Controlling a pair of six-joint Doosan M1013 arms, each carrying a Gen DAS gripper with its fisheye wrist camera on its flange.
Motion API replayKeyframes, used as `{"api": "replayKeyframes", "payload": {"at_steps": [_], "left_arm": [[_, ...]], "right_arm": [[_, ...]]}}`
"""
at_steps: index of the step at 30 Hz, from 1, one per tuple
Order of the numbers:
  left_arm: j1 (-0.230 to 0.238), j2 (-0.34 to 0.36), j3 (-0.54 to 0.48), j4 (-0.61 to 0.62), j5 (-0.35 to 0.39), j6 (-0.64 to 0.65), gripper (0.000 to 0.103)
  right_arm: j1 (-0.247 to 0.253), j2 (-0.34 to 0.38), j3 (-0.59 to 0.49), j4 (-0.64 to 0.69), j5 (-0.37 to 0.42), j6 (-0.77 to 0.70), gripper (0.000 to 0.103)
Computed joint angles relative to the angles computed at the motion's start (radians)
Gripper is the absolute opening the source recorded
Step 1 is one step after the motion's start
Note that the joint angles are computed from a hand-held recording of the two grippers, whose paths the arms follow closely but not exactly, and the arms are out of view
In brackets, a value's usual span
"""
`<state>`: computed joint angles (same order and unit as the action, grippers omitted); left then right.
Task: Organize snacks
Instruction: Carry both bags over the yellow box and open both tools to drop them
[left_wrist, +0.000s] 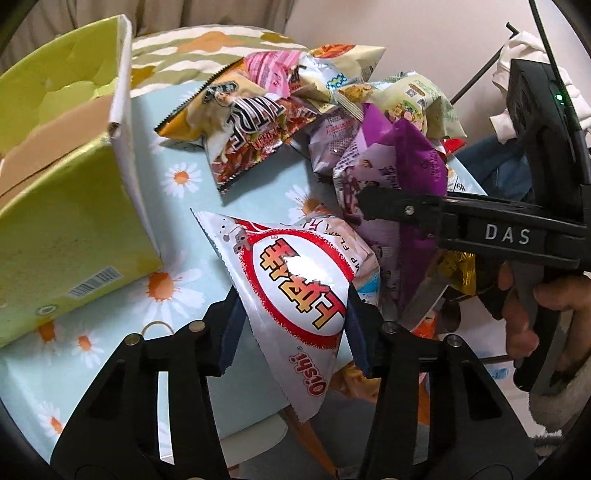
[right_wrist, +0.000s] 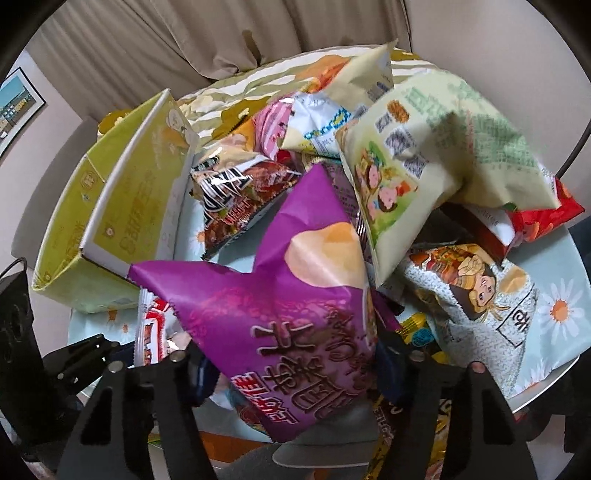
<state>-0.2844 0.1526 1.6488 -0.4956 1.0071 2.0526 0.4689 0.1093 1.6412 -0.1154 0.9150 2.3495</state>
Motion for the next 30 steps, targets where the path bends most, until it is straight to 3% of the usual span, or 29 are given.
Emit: {"api": "replayKeyframes", "payload": {"at_steps": [14,20,25,30], "left_arm": [[0.022,-0.084,0.013,0.006,-0.049,-0.058,0.047],[0.003,-0.121,-0.01,0.03,-0.116,-0.114,0.047],[-0.031,-0.133,-0.041,0.109,-0.208,-0.234,0.047],[-0.038,-0.123,-0.073,0.211,-0.262,-0.394,0.047]], "right_arm": [[0.012,-0.027,-0.045,0.034,-0.016,-0.082,0.056],[-0.002,-0.046,-0.084,0.044,-0.02,-0.156,0.056],[-0.025,-0.051,-0.13,0.058,-0.033,-0.261,0.056],[-0.065,-0.022,-0.195,0.161,-0.05,-0.456,0.057]]}}
